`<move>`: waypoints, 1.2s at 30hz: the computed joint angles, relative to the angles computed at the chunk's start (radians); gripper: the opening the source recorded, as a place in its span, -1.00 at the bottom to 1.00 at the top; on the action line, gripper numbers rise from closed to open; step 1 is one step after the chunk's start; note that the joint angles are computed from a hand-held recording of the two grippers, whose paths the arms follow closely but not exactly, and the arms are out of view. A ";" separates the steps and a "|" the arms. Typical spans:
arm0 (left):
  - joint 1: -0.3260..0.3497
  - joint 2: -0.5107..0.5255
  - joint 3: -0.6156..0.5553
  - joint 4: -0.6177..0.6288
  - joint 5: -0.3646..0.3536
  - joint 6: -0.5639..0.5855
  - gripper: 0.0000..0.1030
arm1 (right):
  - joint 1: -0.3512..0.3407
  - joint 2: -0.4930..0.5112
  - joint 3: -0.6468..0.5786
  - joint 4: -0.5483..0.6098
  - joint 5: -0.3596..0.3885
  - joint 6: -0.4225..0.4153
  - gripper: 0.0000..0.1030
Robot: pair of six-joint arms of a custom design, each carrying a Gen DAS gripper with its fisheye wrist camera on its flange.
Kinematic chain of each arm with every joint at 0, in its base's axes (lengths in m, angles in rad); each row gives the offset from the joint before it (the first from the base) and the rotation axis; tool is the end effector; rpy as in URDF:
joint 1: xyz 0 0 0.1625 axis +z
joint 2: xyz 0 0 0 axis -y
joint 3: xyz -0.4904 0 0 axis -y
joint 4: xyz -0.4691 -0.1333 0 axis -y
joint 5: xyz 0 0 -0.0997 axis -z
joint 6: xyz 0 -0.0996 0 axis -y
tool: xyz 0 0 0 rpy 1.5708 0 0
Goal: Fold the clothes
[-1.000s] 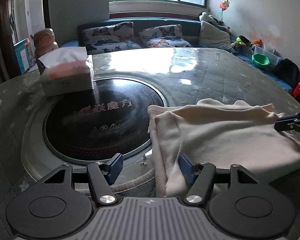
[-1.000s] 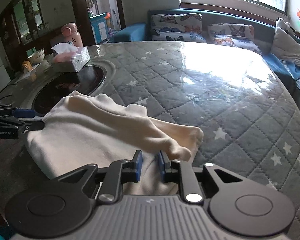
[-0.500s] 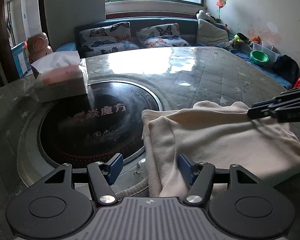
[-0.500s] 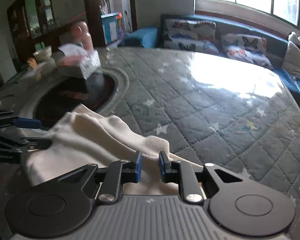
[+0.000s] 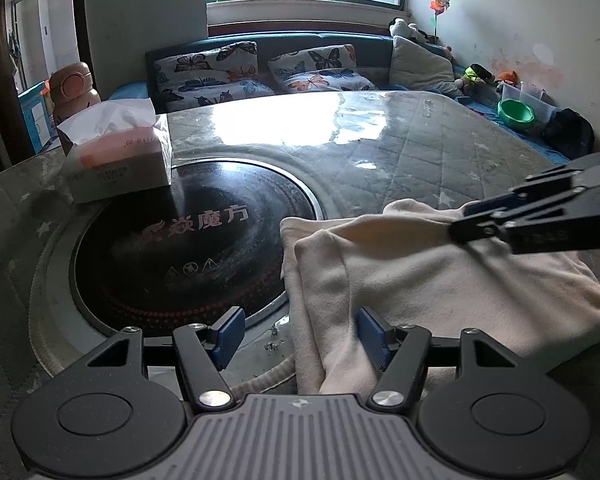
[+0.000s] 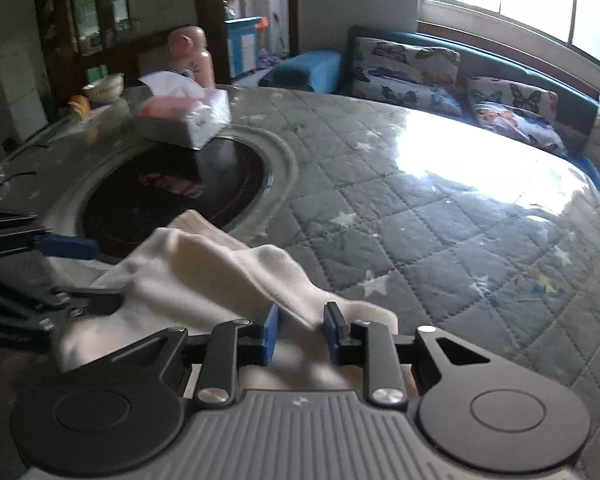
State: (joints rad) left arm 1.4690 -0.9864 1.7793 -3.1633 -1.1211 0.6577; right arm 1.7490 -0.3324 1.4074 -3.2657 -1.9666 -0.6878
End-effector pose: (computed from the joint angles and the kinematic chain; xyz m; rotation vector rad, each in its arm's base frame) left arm 0.1011 -0.7477 0.2463 0.6691 2.2973 -0.8183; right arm 0.2390 -0.7914 -0.1070 0.9154 -2.3682 0.6572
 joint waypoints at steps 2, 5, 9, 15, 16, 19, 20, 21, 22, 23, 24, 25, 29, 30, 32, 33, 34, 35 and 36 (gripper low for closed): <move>0.000 -0.001 0.000 0.003 0.000 -0.003 0.28 | 0.000 0.010 -0.017 0.006 -0.007 0.019 -0.52; 0.000 -0.003 0.000 0.007 -0.001 -0.008 0.28 | 0.005 0.005 -0.014 0.006 0.014 0.026 -0.52; 0.000 -0.003 0.000 0.008 -0.001 -0.012 0.31 | 0.014 0.008 -0.020 0.019 0.037 0.016 -0.52; 0.002 -0.004 -0.002 0.011 -0.002 -0.014 0.31 | 0.017 0.065 -0.096 0.040 0.001 0.016 -0.52; 0.002 -0.005 -0.002 0.011 -0.003 -0.014 0.31 | 0.017 0.064 -0.099 0.045 0.002 0.026 -0.52; 0.003 -0.005 -0.003 0.012 -0.004 -0.015 0.31 | 0.021 0.052 -0.081 0.034 0.009 0.015 -0.51; 0.003 -0.005 -0.003 0.013 -0.004 -0.015 0.31 | 0.022 0.046 -0.072 0.029 0.014 0.009 -0.51; 0.004 -0.005 -0.005 0.016 -0.005 -0.020 0.31 | 0.024 0.039 -0.062 0.023 0.018 0.003 -0.50; 0.005 -0.006 -0.007 0.022 -0.007 -0.028 0.32 | 0.027 0.031 -0.049 0.015 0.022 -0.004 -0.48; 0.006 -0.007 -0.009 0.026 -0.010 -0.036 0.32 | 0.029 0.025 -0.040 0.013 0.026 -0.007 -0.48; 0.007 -0.009 -0.011 0.032 -0.013 -0.047 0.32 | 0.032 0.016 -0.028 0.015 0.033 -0.012 -0.48; 0.008 -0.011 -0.011 0.034 -0.015 -0.051 0.32 | 0.035 0.008 -0.016 0.018 0.040 -0.017 -0.48; 0.011 -0.017 -0.010 0.024 -0.015 -0.056 0.32 | 0.048 -0.015 0.032 0.033 0.063 -0.053 -0.48; 0.012 -0.018 -0.009 0.020 -0.012 -0.057 0.32 | 0.052 -0.020 0.044 0.039 0.069 -0.061 -0.48; 0.013 -0.020 -0.009 0.003 0.000 -0.057 0.32 | 0.058 -0.027 0.066 0.051 0.083 -0.080 -0.44; 0.014 -0.022 -0.010 0.004 0.003 -0.064 0.32 | 0.061 -0.031 0.078 0.059 0.090 -0.092 -0.37; 0.015 -0.025 -0.012 0.005 0.006 -0.072 0.32 | 0.066 -0.031 0.085 0.063 0.090 -0.105 -0.35; 0.016 -0.026 -0.013 0.002 0.012 -0.076 0.32 | 0.071 -0.031 0.091 0.072 0.089 -0.116 -0.35; 0.017 -0.028 -0.015 -0.001 0.018 -0.079 0.32 | 0.074 -0.032 0.096 0.085 0.091 -0.128 -0.35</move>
